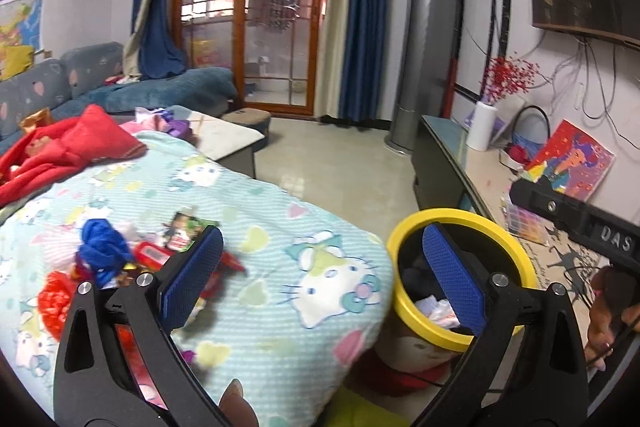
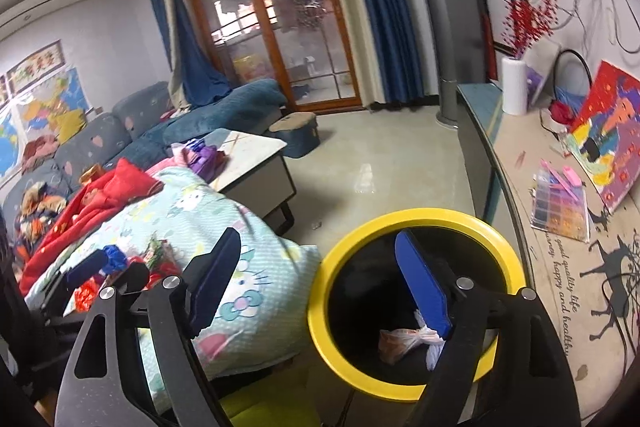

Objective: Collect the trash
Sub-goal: 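Move both tools back over the trash pile on the bed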

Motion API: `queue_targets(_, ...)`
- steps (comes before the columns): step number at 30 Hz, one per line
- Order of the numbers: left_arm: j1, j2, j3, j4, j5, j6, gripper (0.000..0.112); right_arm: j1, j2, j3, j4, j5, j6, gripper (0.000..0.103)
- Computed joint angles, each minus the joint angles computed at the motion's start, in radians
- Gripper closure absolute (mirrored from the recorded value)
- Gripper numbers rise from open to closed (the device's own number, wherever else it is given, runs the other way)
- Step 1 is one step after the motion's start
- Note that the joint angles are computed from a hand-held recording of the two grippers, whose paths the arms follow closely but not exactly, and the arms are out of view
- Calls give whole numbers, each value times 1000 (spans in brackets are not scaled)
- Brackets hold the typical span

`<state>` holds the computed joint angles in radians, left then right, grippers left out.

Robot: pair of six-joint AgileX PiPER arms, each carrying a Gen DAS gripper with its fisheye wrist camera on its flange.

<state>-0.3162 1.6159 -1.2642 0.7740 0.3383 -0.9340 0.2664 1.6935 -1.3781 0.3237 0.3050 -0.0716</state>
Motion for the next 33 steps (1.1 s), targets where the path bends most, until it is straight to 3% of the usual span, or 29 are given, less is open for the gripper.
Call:
queue_targets(8,49,-61,56,138,16,-149,20,91,10,-22,13,11,-55,25)
queue_targets(20,140,-87,89,181,88,-212,20,211,66,-93,110,73,-216,24)
queue_targets(33,283,-125,124,102,108,-176,20,289,211,-278,158,259,-289,24)
